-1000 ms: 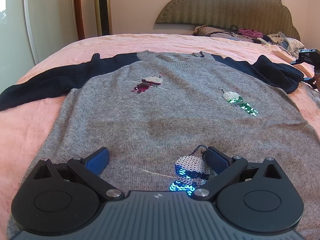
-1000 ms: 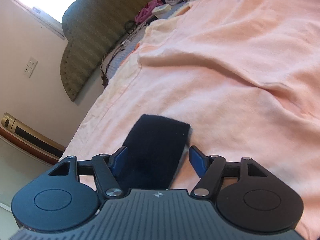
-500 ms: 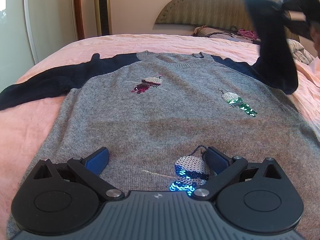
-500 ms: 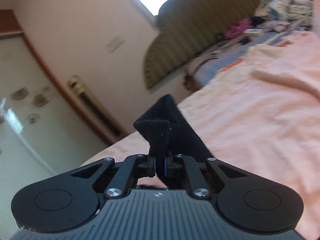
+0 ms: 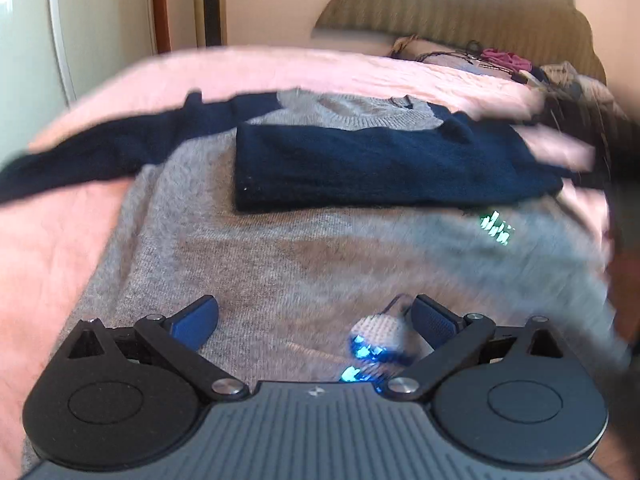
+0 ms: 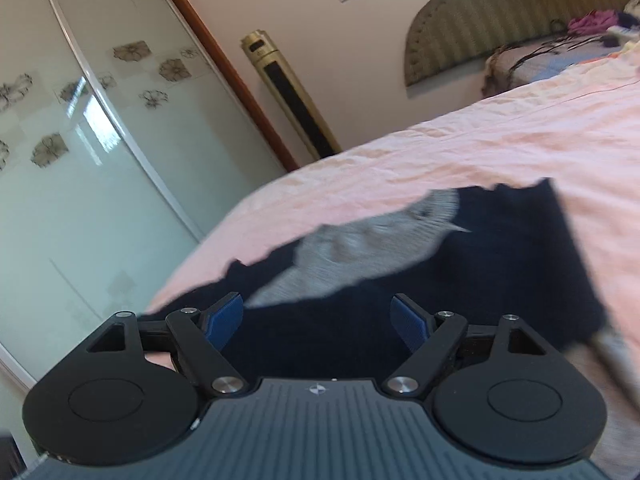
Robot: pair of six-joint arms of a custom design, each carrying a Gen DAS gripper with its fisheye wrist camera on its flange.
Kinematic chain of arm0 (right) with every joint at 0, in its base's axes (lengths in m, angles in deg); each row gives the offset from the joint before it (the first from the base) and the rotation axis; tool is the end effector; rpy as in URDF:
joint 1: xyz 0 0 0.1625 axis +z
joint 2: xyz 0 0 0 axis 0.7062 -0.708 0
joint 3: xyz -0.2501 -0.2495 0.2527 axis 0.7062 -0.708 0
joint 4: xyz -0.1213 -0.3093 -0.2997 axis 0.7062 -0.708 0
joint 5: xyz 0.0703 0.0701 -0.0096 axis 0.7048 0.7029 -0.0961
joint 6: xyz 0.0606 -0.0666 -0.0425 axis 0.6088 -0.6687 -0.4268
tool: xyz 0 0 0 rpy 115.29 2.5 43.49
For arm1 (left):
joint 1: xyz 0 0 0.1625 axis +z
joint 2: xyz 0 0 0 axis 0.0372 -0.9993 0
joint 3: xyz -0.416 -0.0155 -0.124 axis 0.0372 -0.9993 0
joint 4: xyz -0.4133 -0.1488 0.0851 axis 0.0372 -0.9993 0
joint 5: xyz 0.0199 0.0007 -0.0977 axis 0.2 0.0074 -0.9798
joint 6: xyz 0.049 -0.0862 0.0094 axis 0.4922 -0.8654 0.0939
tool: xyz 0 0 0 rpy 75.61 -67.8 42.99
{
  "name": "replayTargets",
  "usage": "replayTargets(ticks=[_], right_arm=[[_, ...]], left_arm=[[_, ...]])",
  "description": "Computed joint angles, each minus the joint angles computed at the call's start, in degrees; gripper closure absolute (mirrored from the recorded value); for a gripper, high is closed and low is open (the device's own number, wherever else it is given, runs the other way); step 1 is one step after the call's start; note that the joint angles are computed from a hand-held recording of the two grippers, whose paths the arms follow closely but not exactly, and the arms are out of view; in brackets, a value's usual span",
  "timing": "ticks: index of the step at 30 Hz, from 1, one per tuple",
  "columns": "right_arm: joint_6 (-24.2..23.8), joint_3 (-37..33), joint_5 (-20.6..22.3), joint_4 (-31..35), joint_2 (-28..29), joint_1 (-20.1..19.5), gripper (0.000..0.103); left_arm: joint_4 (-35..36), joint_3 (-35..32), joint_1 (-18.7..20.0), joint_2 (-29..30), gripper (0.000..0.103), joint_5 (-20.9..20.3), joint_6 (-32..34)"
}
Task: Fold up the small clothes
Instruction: 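Grasp the navy sleeve with the right gripper and fold it across the sweater body, then grasp the other navy sleeve with the left gripper and fold it across the body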
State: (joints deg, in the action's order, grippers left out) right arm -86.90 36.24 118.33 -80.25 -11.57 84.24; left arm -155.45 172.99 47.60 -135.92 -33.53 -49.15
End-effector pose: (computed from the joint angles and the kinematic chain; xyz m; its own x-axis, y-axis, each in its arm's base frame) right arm 0.3255 -0.3155 -0.0342 -0.9330 0.2143 0.2890 -0.2019 0.3531 -0.9136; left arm -0.0515 -0.3406 0.3019 -0.6531 0.5718 -0.4965 0.7305 0.6484 -0.2141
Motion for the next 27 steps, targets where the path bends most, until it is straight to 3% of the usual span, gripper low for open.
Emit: replayTargets(ticks=[3, 5, 7, 9, 11, 13, 15, 16, 19, 23, 25, 27], right_arm=[[0.9, 4.3, 5.1, -3.5, -0.5, 0.3, 0.021], [3.2, 6.0, 5.6, -3.7, -0.4, -0.3, 0.021], [3.9, 9.5, 2.4, -8.7, -1.8, -1.9, 0.020], [4.3, 11.0, 0.7, -10.9, -2.5, -2.7, 0.007], [4.4, 11.5, -0.2, -11.8, -2.8, -3.0, 0.007], [4.4, 12.2, -0.8, -12.8, -3.0, -3.1, 0.007], [4.6, 12.5, -1.5, -13.4, -3.3, -3.4, 0.005], [4.6, 12.7, -1.9, -13.8, -3.4, -3.5, 0.005], [4.6, 13.0, -2.3, -14.5, -3.4, -3.6, 0.003], [4.5, 13.0, -2.5, -14.6, -3.4, -3.6, 0.002], [4.4, 12.9, -2.5, -14.5, -3.3, -3.6, 0.002], [4.4, 12.5, -2.1, -14.0, -3.2, -3.4, 0.002]], left_arm=[[-0.3, -7.8, 5.6, 7.5, 0.000, -11.3, -3.8], [-4.6, -11.0, 8.2, 13.5, 0.000, -13.9, -5.0], [-7.5, -13.4, 8.8, 19.0, 0.000, -10.6, -7.6], [-8.9, -15.6, 9.9, 23.4, 0.000, -9.3, -7.6], [-8.8, -16.9, 10.7, 25.9, 0.011, -9.0, -6.6], [-11.5, -15.6, 9.2, 26.3, 0.051, -4.4, -5.1], [-11.7, -15.3, 8.1, 26.6, 0.075, -1.6, -4.0], [-11.7, -15.3, 7.8, 26.5, 0.092, -1.0, -4.0], [-14.3, -14.1, 6.6, 24.8, 0.098, 0.1, -2.3], [-24.4, -13.3, 5.7, 24.9, 0.098, 4.1, 2.8], [-18.8, -16.0, 8.0, 26.5, 0.097, 2.9, 2.4], [-14.8, -16.6, 9.3, 27.5, 0.096, 4.6, 1.2]])
